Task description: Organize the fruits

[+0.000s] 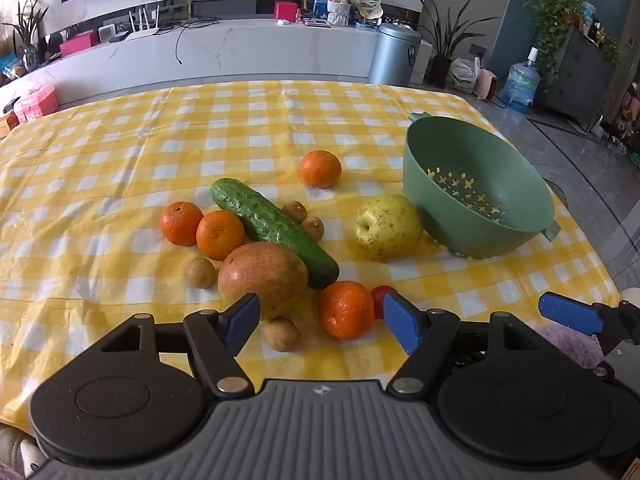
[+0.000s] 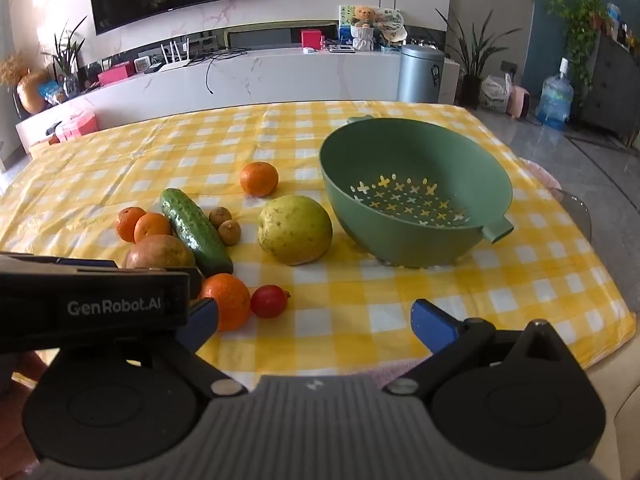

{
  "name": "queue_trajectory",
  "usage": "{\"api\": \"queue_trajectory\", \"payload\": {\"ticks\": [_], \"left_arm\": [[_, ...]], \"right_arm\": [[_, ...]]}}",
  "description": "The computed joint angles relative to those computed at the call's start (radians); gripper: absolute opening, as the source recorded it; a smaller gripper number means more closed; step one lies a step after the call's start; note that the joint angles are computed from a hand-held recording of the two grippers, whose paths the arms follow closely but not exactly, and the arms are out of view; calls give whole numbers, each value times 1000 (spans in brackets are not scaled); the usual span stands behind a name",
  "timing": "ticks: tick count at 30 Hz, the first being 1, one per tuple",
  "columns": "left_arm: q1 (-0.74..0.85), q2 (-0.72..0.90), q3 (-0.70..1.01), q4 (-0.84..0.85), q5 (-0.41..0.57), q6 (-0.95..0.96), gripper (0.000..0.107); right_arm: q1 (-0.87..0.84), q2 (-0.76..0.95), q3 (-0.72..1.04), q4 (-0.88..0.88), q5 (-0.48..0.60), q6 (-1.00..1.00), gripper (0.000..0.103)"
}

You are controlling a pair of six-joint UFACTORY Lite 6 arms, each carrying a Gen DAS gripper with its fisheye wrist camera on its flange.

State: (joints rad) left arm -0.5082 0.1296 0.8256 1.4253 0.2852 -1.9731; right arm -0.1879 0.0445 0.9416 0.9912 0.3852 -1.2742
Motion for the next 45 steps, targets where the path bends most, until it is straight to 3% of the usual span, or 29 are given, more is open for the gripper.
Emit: {"api": "queue_trajectory", "payload": {"ticks": [3,7,9,12,18,45], "left_arm": [[-1,-16,-18,66,-2,-61,83],[17,-42,-42,95,-17,-71,83],[-5,-8,-11,20,33,-3,85],[11,-8,-9,-4,19,13,87],[-9,5,-9,26,41,-39,88],[24,20,0,-22,-10,-7,90]], "right_arm": [[22,-21,-32,64,-69,-92,99],[8,-9,-19,62,-32,-77,99],[20,-2,-11,44,-39,-50,99],[24,3,-1,27,-32,-22,99],[4,1,-8,41,-14,-40,99],[23,26,13,-16,-20,13,98]]}}
